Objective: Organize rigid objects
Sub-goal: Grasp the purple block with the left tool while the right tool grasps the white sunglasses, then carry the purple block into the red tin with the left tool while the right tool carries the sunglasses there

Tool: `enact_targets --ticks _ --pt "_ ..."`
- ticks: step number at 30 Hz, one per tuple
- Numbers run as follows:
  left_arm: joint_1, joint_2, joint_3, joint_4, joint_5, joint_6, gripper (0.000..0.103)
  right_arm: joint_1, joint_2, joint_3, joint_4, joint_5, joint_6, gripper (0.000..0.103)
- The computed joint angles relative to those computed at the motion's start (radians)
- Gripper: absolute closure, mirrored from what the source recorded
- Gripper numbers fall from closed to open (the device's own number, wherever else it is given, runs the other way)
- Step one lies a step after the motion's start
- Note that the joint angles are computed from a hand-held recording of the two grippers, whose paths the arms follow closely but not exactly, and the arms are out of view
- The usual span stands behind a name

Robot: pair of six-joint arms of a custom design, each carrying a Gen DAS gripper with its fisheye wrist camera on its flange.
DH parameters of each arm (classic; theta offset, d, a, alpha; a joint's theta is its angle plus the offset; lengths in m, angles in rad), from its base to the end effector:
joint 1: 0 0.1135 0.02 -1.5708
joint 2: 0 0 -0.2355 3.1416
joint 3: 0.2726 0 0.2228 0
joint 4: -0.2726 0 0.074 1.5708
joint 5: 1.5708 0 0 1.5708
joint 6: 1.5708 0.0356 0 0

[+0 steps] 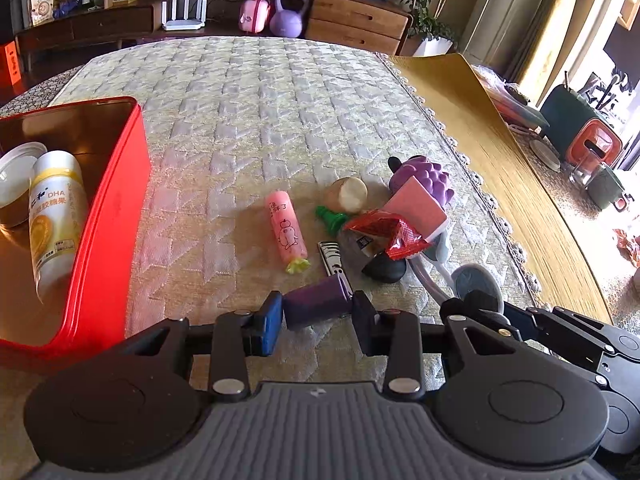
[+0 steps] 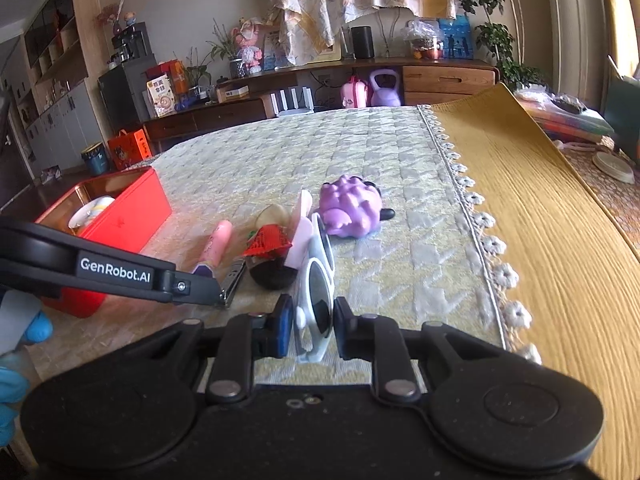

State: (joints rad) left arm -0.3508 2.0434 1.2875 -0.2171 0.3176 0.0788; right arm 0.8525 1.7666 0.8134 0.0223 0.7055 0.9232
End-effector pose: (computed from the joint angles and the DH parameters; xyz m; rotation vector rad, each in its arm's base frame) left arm 0.3579 -0.1428 0.1305 0.6655 2.4608 -0.5104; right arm 0.2144 0.2102 0.1232 0.3478 2.2009 0.0546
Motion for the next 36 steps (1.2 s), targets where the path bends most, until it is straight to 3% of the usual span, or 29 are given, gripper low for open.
enact_targets --ticks 10,19,27,36 --pt "0.036 -0.157 -0.143 -0.011 0.052 0.029 0.066 0.136 -0.102 0.002 -0.187 0.120 0.202 0.084" --pt "0.097 -0.316 -0.242 -0.047 0.114 0.068 0.066 0.235 -0.098 0.103 -0.377 0.218 0.321 0.084" --pt "0.178 -0.407 -0.253 -0.117 0.170 0.106 0.066 0.277 -0.085 0.205 -0.404 0.263 0.252 0.084" --pt "0.298 -0.415 -0.180 -0.202 0.225 0.174 0.066 0.263 -0.014 0.350 -0.332 0.233 0.071 0.084"
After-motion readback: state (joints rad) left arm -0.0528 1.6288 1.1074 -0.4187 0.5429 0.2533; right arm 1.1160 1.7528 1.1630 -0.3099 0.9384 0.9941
